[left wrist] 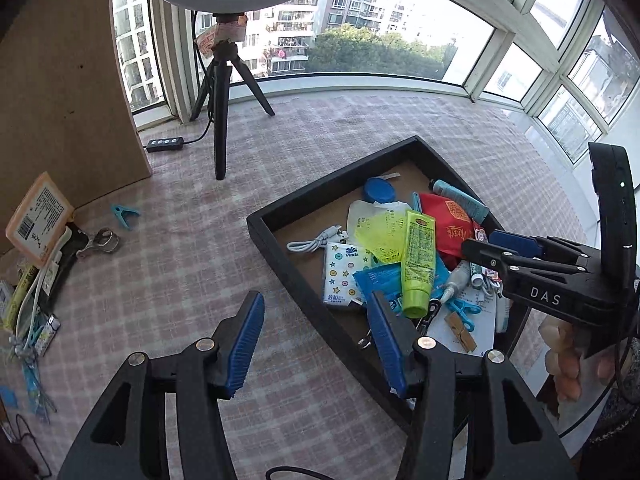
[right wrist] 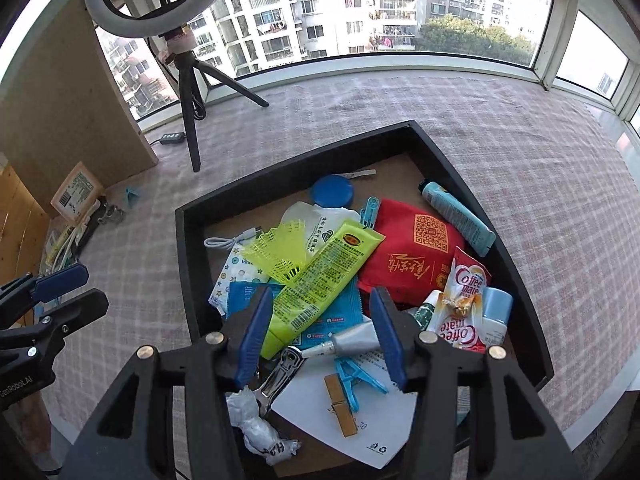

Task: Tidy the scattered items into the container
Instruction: 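Move both open grippers back toward the orange-and-white tissue box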

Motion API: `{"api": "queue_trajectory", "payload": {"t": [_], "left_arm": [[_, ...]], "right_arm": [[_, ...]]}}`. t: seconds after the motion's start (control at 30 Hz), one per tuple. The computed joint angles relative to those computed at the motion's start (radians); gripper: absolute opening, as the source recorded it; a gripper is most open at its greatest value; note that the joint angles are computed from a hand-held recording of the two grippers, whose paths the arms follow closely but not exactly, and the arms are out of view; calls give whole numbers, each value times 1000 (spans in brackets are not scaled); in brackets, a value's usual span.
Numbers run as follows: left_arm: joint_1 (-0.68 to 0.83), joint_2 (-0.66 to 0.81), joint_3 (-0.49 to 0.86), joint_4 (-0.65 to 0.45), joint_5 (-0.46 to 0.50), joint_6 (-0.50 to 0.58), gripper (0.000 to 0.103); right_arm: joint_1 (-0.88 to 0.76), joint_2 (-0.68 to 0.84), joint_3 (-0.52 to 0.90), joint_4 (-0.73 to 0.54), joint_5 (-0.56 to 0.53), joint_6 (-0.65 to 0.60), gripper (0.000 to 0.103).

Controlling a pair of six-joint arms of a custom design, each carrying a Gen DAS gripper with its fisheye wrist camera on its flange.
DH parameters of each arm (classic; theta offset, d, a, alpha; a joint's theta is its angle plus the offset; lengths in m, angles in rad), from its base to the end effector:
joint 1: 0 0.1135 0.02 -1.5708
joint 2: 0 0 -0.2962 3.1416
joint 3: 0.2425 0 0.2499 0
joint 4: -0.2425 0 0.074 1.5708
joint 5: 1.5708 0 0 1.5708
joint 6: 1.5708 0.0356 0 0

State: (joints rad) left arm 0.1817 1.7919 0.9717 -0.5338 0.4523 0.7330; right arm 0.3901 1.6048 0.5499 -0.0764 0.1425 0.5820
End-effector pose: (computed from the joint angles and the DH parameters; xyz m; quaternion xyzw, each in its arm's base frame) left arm 0.3147 0.0420 0.1625 0.2870 0.9256 -0.1534 0.1930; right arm 0.2317 0.0898 0.1293 0.1087 0.9675 0.0401 0.2247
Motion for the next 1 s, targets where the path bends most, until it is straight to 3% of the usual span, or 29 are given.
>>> {"api": "queue_trajectory", "payload": {"t": [0.27,0.5,0.7,1.0], "left_arm": [[172,143,149,-15,-15,18,51],[308,300,348,-35,-17,-7,51],[402,480,606,-112,-34,-63,51],[465,733,1025,-238,-54,-170,51]], "right_arm": [[115,156,165,15,-22,9,50],[231,335,437,-43,-25,-31,51],[291,521,741,-127,-60,-80,51],[345,843,1320,-356,-91,-146,51]]}}
